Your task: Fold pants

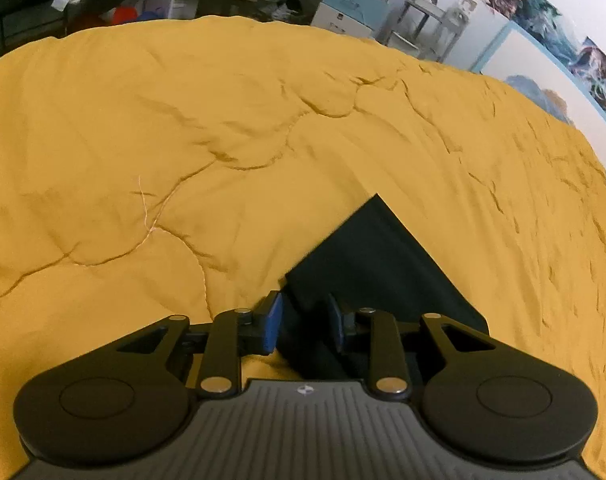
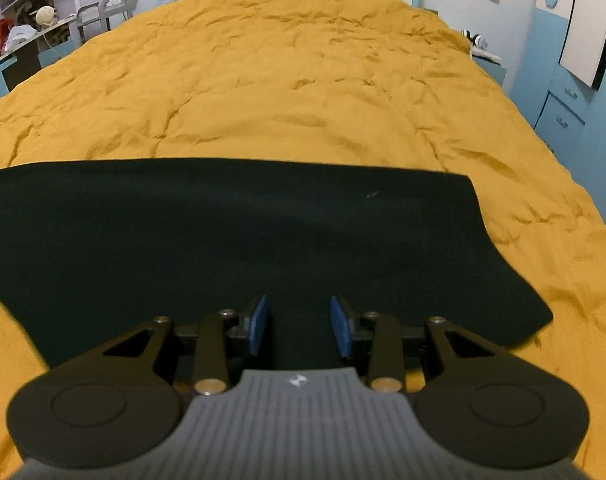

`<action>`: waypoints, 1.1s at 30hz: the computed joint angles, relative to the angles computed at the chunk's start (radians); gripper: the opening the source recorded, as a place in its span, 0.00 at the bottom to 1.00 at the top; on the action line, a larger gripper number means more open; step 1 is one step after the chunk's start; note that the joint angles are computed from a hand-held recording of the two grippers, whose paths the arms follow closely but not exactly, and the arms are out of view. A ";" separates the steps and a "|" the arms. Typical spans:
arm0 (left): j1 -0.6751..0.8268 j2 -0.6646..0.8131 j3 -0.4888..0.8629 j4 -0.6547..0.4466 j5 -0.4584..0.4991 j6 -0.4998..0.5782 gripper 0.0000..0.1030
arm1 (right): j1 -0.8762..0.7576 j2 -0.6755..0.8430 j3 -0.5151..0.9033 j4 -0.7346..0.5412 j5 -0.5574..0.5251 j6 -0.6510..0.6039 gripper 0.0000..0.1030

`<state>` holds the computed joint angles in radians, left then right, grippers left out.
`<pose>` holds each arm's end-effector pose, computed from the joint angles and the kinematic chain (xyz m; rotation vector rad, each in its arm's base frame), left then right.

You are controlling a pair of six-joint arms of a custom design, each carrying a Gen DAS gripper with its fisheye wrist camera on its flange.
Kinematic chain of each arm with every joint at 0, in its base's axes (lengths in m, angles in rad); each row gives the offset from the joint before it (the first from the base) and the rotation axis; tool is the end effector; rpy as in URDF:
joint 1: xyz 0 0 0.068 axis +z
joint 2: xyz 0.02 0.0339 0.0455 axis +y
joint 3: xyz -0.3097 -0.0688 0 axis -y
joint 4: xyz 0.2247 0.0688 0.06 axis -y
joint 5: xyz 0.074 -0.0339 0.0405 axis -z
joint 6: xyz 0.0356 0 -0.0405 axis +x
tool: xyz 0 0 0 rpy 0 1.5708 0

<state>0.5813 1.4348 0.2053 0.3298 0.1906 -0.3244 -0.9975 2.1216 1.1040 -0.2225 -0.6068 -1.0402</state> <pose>0.1521 0.0918 0.1434 -0.9987 2.2393 -0.1228 0.2257 -0.3122 0.1201 -0.1809 2.4548 0.0542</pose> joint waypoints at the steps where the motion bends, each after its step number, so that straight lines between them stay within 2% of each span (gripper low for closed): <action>1: 0.002 -0.003 -0.004 0.003 0.003 0.002 0.18 | -0.007 -0.022 -0.022 -0.018 -0.006 -0.033 0.31; 3: -0.001 -0.001 -0.008 0.014 -0.007 0.000 0.04 | -0.019 -0.068 -0.069 -0.052 -0.016 -0.108 0.31; 4: 0.006 -0.010 -0.012 0.012 0.000 0.006 0.02 | -0.021 -0.092 -0.091 -0.076 -0.022 -0.147 0.31; 9: -0.017 0.005 -0.018 0.046 -0.020 -0.017 0.00 | -0.010 -0.191 -0.193 -0.176 -0.049 -0.300 0.31; 12: -0.040 0.007 -0.005 0.034 -0.041 -0.029 0.00 | 0.017 -0.248 -0.276 -0.177 -0.047 -0.396 0.30; 19: -0.056 0.015 0.014 0.023 -0.055 -0.028 0.00 | 0.084 -0.299 -0.495 0.091 0.021 -0.471 0.29; 22: -0.053 0.019 0.017 0.021 -0.054 -0.023 0.00 | 0.085 -0.312 -0.541 0.179 0.023 -0.510 0.16; 24: -0.057 0.018 0.026 0.012 -0.058 -0.028 0.00 | 0.066 -0.312 -0.514 0.128 0.012 -0.534 0.01; 28: -0.056 -0.061 0.052 -0.057 -0.052 -0.020 0.00 | 0.057 -0.308 -0.407 -0.008 -0.007 -0.494 0.00; 31: -0.004 -0.158 0.082 -0.163 0.008 0.026 0.00 | 0.040 -0.311 -0.322 -0.129 -0.021 -0.482 0.00; 33: 0.005 -0.154 0.077 -0.181 -0.003 0.061 0.00 | 0.036 -0.301 -0.292 -0.170 -0.012 -0.483 0.00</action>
<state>0.5860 1.2812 0.2827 0.1491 0.1879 -0.2630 -0.9619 1.8210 0.8117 -0.3930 -0.6191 -1.5230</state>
